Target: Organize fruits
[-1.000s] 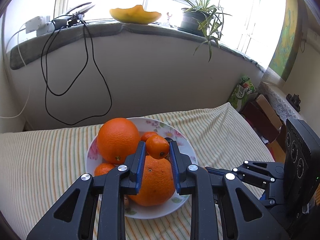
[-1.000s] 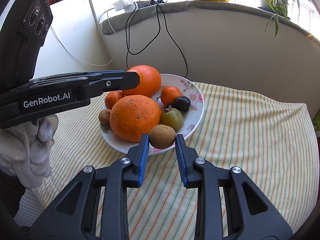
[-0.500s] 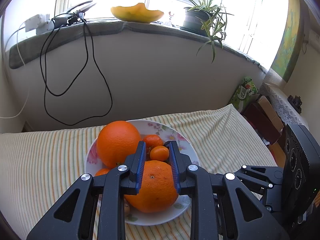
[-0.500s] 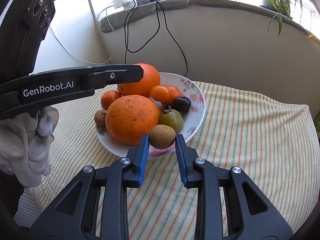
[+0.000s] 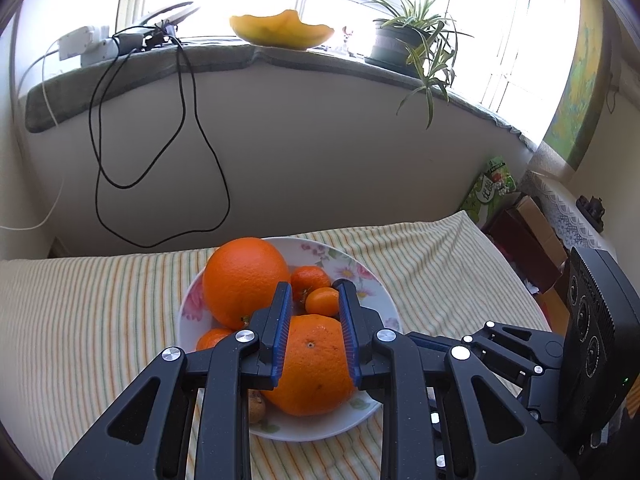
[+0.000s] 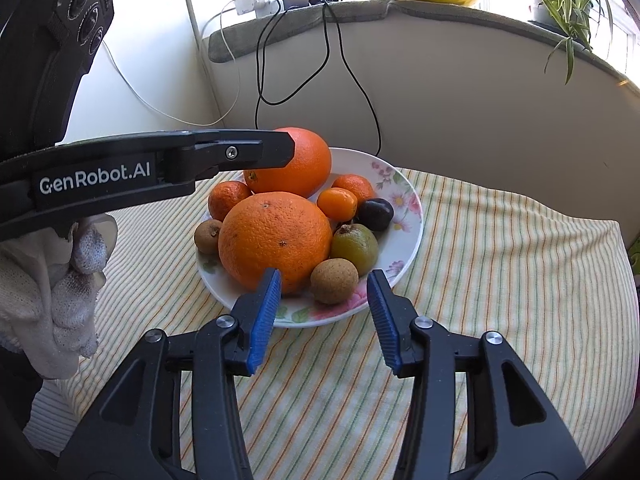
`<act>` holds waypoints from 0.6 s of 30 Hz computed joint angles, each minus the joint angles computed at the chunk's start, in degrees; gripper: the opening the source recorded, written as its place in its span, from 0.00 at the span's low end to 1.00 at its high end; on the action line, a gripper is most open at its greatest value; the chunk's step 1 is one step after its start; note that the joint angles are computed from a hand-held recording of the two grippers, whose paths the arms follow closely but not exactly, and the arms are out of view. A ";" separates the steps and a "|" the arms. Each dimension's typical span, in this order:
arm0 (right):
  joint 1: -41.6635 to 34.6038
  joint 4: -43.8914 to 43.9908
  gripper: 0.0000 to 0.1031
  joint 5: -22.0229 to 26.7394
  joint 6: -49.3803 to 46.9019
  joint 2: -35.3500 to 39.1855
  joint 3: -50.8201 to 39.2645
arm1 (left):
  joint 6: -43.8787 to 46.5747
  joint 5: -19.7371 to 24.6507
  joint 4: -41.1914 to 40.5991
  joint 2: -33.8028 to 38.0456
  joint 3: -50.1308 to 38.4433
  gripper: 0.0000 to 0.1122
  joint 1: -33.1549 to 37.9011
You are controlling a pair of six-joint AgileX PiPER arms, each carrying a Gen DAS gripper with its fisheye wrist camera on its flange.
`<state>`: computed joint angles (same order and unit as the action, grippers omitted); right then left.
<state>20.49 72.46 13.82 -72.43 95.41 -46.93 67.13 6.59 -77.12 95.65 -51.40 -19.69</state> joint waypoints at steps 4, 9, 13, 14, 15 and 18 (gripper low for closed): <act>-0.10 -0.25 0.46 -0.02 0.35 -0.50 0.26 | 0.36 -0.01 -0.61 -1.01 0.82 0.20 -0.05; 0.37 -0.58 0.49 -0.82 1.12 -2.16 1.56 | 0.57 -1.11 -1.43 -2.86 2.50 0.29 -0.85; 0.55 -0.89 0.51 -1.53 1.61 -3.43 2.67 | 2.05 -1.87 -3.44 -4.63 4.09 0.42 -1.38; 0.65 -1.41 0.51 -1.76 2.25 -3.74 2.89 | 4.27 -2.26 -5.90 -5.25 4.71 0.47 -1.51; 0.66 -1.84 0.52 -1.90 2.72 -4.17 3.24 | 6.03 -2.48 -7.95 -5.83 5.31 0.48 -1.56; 0.83 -2.97 0.66 -2.51 4.01 -5.75 4.42 | 8.49 -3.04 -11.64 -7.41 6.91 0.54 -1.54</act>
<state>21.33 69.49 11.30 -68.42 89.66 -42.51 75.62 3.54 -88.76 88.24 -44.49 -21.23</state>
